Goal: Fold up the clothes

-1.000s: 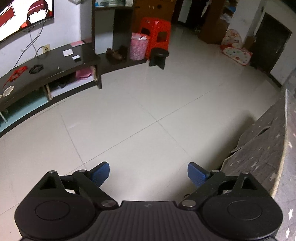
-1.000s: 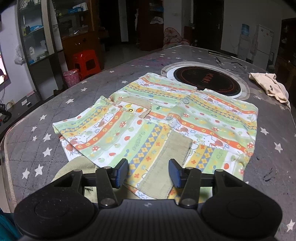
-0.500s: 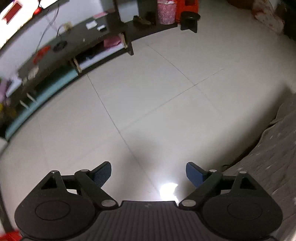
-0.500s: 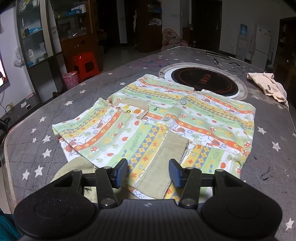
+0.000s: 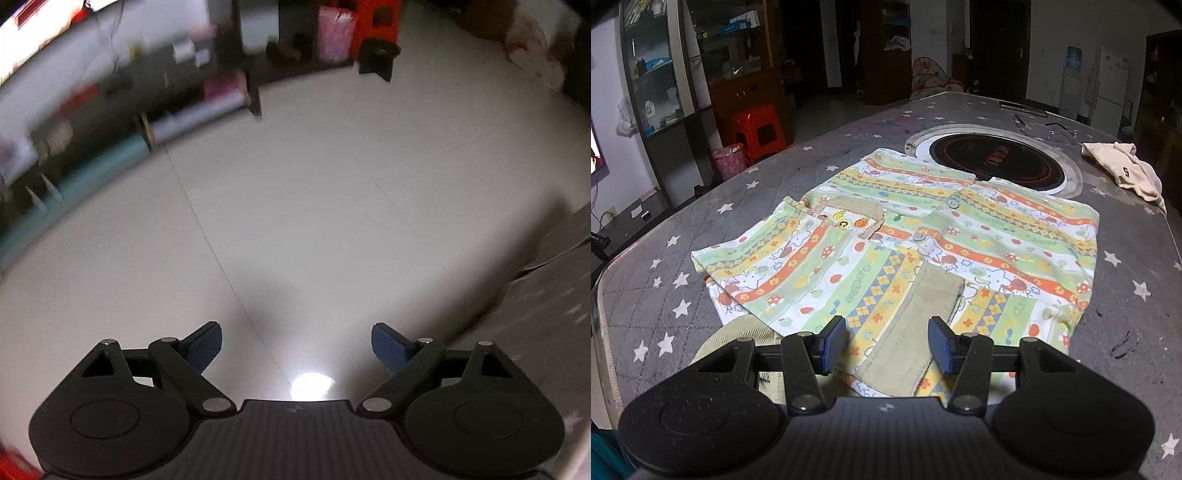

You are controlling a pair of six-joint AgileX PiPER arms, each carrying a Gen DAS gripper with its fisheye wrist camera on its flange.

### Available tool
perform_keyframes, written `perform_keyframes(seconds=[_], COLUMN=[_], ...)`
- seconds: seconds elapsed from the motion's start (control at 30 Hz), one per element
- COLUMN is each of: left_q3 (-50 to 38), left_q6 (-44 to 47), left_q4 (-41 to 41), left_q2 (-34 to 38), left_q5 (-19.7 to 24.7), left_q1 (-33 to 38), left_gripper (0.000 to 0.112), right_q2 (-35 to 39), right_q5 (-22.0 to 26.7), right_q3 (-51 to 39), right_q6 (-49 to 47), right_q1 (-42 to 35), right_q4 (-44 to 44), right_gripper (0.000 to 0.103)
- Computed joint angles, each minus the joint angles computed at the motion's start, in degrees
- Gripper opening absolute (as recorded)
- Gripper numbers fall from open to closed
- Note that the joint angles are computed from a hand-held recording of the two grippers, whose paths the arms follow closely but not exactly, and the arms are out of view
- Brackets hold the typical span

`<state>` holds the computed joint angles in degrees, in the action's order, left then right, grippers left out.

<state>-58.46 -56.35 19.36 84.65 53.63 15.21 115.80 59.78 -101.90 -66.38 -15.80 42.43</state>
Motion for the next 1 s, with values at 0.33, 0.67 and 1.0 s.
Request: perform_keyframes(seconds=[0.33, 0.67, 1.0], left_q3=[-8.6, -11.4, -19.4], left_q6=[-0.3, 1.7, 0.7], left_q4=[1.3, -8.1, 0.3], left_q2=[5.7, 5.1, 10.2], left_q5=[6.2, -1.9, 3.9], left_q1=[-3.9, -1.5, -7.3], left_gripper=[0.096, 0.103, 0.103], right_q2=[0.1, 0.0, -0.1], right_q5=[0.3, 0.5, 0.5], right_q3=[-0.7, -1.2, -1.4], right_q6=[0.4, 0.1, 0.1], right_q1=[-0.6, -0.9, -1.3], right_q4=[0.0, 0.4, 1.0], right_gripper=[0.050, 0.050, 0.050])
